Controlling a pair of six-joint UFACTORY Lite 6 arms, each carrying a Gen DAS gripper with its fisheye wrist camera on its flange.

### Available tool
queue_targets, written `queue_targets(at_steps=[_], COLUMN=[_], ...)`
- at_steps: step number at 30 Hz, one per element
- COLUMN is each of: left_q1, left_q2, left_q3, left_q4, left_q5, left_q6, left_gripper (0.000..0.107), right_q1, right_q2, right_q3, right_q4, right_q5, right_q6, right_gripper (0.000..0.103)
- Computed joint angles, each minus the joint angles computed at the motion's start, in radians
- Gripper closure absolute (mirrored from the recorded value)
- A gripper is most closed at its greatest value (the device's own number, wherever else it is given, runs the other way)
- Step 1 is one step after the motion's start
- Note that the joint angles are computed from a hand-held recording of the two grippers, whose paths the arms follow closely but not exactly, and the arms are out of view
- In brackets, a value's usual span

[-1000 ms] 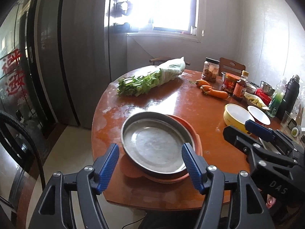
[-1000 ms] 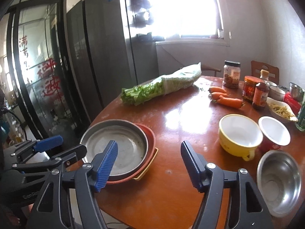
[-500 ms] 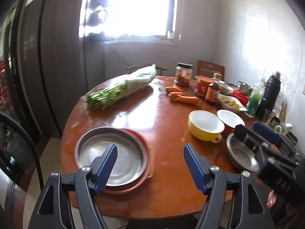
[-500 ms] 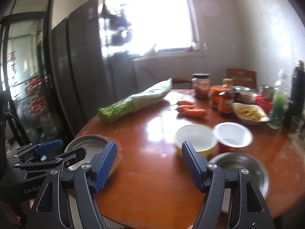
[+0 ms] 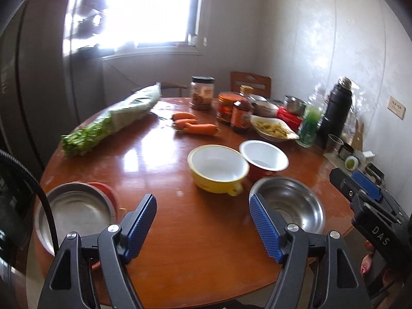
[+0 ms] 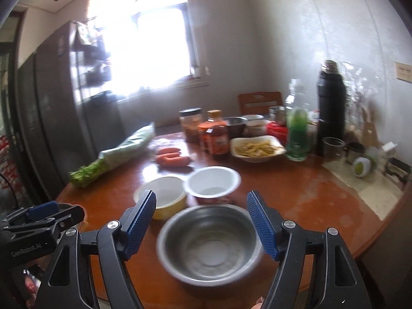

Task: Organize plates and bowls
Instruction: 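Grasp the steel bowl rim with the left gripper while the right gripper grips its rim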

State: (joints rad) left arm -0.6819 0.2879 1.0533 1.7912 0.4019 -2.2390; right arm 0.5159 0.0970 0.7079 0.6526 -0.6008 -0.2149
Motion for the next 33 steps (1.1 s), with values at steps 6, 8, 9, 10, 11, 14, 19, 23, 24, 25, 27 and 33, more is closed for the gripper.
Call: queue_targets(at_steps=[6,8,9,10,11,14,19,23,24,25,27,33], left_q1=[-0.006,-0.007,-0.007,-0.005,-0.006,-0.007,-0.003,-0.003,-0.002,-0.003,-0.001,-0.004], left_q2=[0.188,0.242,0.279,0.297,0.329,0.391,0.488,0.545,0.559,0.570,0.598,0.652], left_q3=[0.183,0.236,0.275,0.293,0.326,0.390,0.497,0.561,0.575,0.587,0.620,0.685], left_q4=[-0.063,-0.110,-0.157,-0.174,-0.211,-0.293,-0.482,-0.599,-0.612,-0.630,-0.692,-0.777], left_q5=[-0.078,-0.095,-0.107,-0.116,-0.127,-0.141,-0.166,-0.168,-0.171,-0.170,-0.165,-0.165], left_q6=[0.055,0.102,0.151,0.171,0.212,0.303,0.498,0.616,0.629,0.647,0.709,0.804], left_gripper=[0.032,0.032,0.032,0.032,0.032,0.032,0.032,0.032,0.032,0.032,0.032,0.033], right_q1=[-0.127,-0.154,-0.168,-0.184,-0.198,-0.222,-0.233,-0.243,-0.248,-0.255,-0.261,-0.263], right_q2=[0.041,0.073,0.099,0.124,0.147,0.204,0.290,0.342,0.353,0.362,0.389,0.422], right_q3=[-0.027,-0.016,-0.004,0.006,0.017,0.045,0.099,0.136,0.142,0.146,0.165,0.186], right_q4=[-0.114,-0.141,-0.158,-0.198,-0.238,-0.335,-0.398,-0.399,-0.409,-0.431,-0.450,-0.476], right_q5=[0.024,0.037,0.045,0.051,0.056,0.065,0.072,0.079,0.078,0.075,0.082,0.083], right_q6=[0.107,0.129,0.139,0.171,0.204,0.288,0.328,0.325,0.336,0.355,0.365,0.376], right_gripper=[0.028,0.028,0.028,0.028,0.028,0.028,0.028,0.030,0.033,0.036,0.043,0.061])
